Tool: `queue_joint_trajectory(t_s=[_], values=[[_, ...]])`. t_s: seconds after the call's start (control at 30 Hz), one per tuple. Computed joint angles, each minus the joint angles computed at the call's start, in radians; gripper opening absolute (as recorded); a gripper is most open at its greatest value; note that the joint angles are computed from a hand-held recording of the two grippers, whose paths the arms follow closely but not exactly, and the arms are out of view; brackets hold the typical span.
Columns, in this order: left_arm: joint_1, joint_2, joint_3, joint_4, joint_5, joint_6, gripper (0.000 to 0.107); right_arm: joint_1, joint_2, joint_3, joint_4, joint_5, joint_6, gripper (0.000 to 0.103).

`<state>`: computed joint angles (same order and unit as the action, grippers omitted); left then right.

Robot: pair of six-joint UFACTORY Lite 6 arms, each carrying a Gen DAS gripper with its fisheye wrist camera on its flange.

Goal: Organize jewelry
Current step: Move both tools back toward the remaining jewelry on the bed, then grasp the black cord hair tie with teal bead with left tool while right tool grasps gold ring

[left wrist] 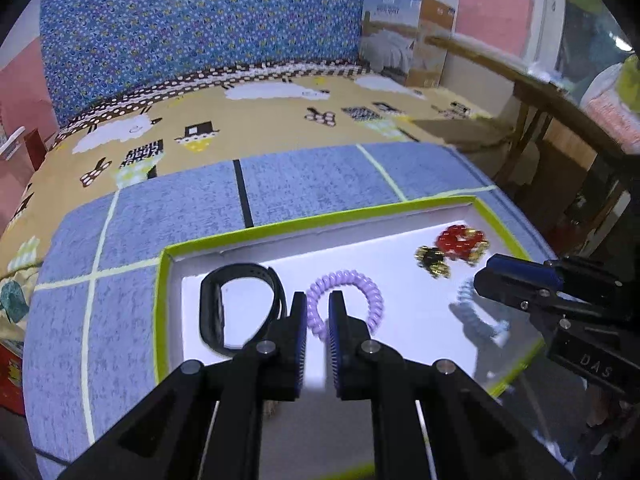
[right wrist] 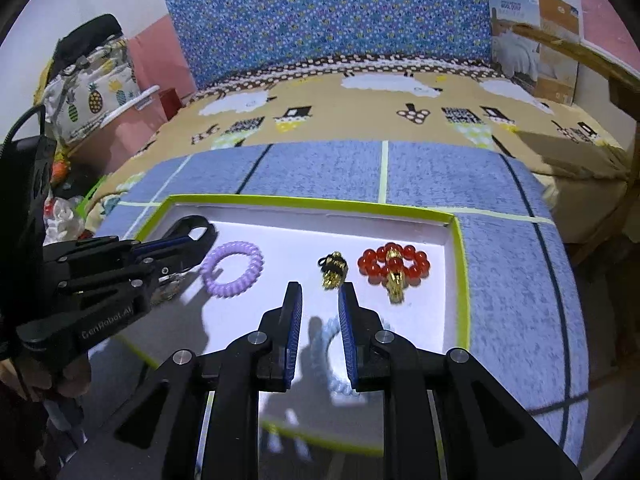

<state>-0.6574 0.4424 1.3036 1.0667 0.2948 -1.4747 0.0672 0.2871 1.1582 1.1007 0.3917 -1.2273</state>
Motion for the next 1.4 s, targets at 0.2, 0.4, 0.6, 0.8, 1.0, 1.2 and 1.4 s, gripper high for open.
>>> queue_joint_trajectory(t_s=[0.2, 0.4, 0.6, 0.8, 1.0, 1.2, 1.4], values=[[-0.063, -0.204, -0.227, 0.283, 0.010, -0.345, 0.011, -0.045, -0.236, -0.215, 0.093, 0.040, -0.113, 0.019], [-0.192, -0.378, -0.422, 0.405, 0.076, -0.535, 0.011, -0.122, -0.483, -0.424, 0.108, 0.130, -0.144, 0.019], [-0.320, -0.479, -0.547, 0.414, 0.139, -0.630, 0.011, -0.215, -0.686, -0.600, 0.064, 0.211, -0.137, 0.019], [-0.441, -0.559, -0.625, 0.376, 0.224, -0.674, 0.011, -0.320, -0.858, -0.727, 0.001, 0.306, -0.102, 0.019], [-0.545, -0.586, -0.653, 0.362, 0.275, -0.707, 0.011, -0.375, -0.966, -0.806, -0.040, 0.379, -0.081, 0.019], [-0.567, -0.540, -0.622, 0.373, 0.267, -0.712, 0.011, -0.380, -0.985, -0.839, -0.045, 0.393, -0.092, 0.019], [-0.567, -0.514, -0.605, 0.385, 0.251, -0.721, 0.012, -0.390, -0.991, -0.850, -0.045, 0.394, -0.095, 0.019]])
